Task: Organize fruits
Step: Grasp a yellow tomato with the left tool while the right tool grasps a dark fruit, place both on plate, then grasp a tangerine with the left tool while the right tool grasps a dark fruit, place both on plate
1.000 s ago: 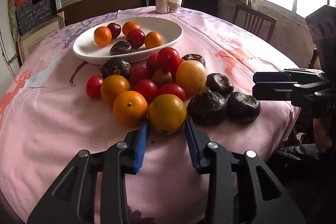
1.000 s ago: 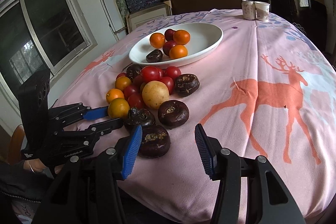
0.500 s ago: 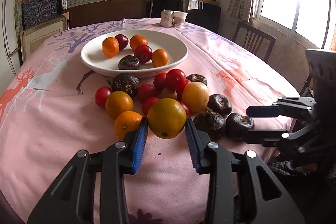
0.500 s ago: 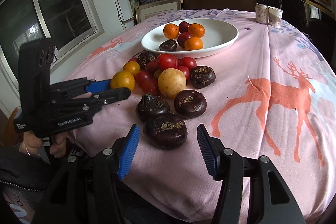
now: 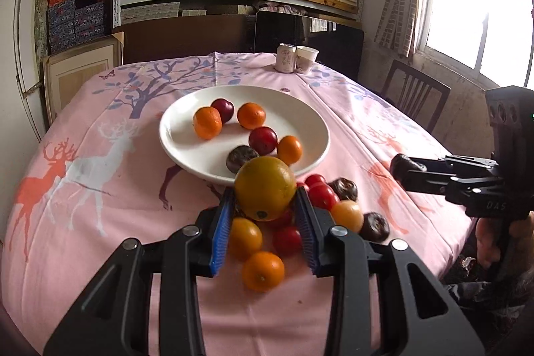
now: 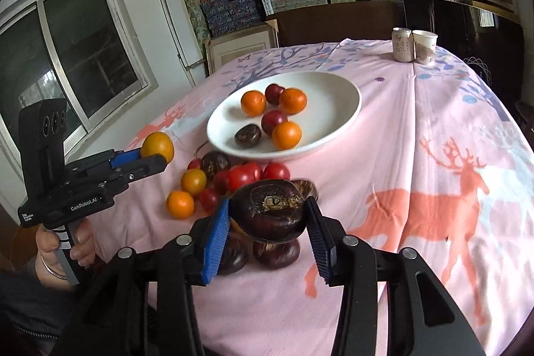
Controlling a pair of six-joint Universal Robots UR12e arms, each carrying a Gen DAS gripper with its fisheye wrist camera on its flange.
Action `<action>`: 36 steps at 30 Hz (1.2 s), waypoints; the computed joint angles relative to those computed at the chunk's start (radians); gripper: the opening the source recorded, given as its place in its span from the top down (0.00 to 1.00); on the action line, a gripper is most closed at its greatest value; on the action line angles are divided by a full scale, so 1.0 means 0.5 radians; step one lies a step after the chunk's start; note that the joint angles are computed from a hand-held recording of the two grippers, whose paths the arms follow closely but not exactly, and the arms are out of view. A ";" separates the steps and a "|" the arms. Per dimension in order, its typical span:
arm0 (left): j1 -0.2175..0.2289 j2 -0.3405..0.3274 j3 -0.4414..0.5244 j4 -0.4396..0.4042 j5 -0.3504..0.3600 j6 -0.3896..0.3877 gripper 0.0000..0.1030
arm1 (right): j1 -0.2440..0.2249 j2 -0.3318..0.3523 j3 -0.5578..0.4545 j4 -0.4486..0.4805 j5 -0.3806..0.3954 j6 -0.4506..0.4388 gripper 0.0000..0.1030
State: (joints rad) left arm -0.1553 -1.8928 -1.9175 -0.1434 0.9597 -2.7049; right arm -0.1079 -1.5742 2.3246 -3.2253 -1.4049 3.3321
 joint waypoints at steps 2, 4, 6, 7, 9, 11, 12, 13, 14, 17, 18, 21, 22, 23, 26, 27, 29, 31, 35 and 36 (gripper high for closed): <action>-0.027 -0.062 0.118 -0.090 0.042 -0.023 0.65 | -0.033 0.059 -0.081 0.022 0.008 0.009 0.56; -0.061 -0.128 0.224 -0.137 0.126 -0.069 0.65 | -0.042 0.131 -0.173 0.058 -0.024 0.011 0.56; -0.084 -0.186 0.322 -0.224 0.159 -0.098 0.65 | -0.043 0.201 -0.254 0.065 -0.054 -0.004 0.56; -0.094 -0.212 0.362 -0.254 0.175 -0.112 0.65 | -0.041 0.237 -0.292 0.067 -0.076 -0.008 0.55; -0.117 -0.252 0.427 -0.312 0.227 -0.115 0.65 | -0.051 0.288 -0.352 0.092 -0.059 -0.010 0.54; -0.122 -0.272 0.454 -0.333 0.247 -0.155 0.55 | -0.047 0.310 -0.369 0.060 -0.103 0.038 0.42; -0.116 -0.271 0.447 -0.304 0.238 -0.193 0.42 | -0.044 0.309 -0.357 0.020 -0.116 0.056 0.41; -0.108 -0.265 0.426 -0.250 0.227 -0.219 0.33 | -0.038 0.299 -0.341 0.008 -0.120 0.054 0.41; -0.100 -0.251 0.396 -0.196 0.220 -0.222 0.32 | -0.034 0.289 -0.327 0.006 -0.123 0.046 0.41; -0.073 -0.187 0.294 -0.150 0.175 -0.128 0.32 | -0.021 0.238 -0.254 0.000 -0.132 0.024 0.41; -0.062 -0.158 0.255 -0.160 0.152 -0.075 0.32 | -0.019 0.215 -0.223 -0.001 -0.133 0.020 0.41; -0.037 -0.068 0.109 -0.148 0.140 0.109 0.32 | -0.023 0.143 -0.108 -0.034 -0.115 0.055 0.41; -0.028 -0.038 0.064 -0.163 0.133 0.168 0.32 | -0.033 0.118 -0.067 -0.052 -0.095 0.080 0.41; -0.016 -0.011 0.024 -0.188 0.118 0.223 0.32 | -0.036 0.096 -0.027 -0.073 -0.086 0.110 0.41; 0.005 0.052 -0.084 -0.208 0.111 0.332 0.32 | -0.055 0.041 0.076 -0.141 -0.063 0.196 0.41; 0.006 0.063 -0.109 -0.210 0.120 0.356 0.32 | -0.058 0.027 0.103 -0.161 -0.062 0.219 0.41; 0.002 0.067 -0.140 -0.214 0.142 0.399 0.33 | -0.062 0.006 0.141 -0.180 -0.059 0.256 0.41; -0.016 0.051 -0.130 -0.268 0.185 0.403 0.50 | -0.053 -0.006 0.160 -0.185 -0.070 0.271 0.41; -0.045 -0.004 -0.099 -0.310 0.248 0.348 0.66 | -0.032 -0.006 0.165 -0.141 -0.061 0.260 0.41; -0.041 -0.002 -0.109 -0.283 0.228 0.322 0.67 | -0.027 -0.005 0.165 -0.119 -0.043 0.243 0.41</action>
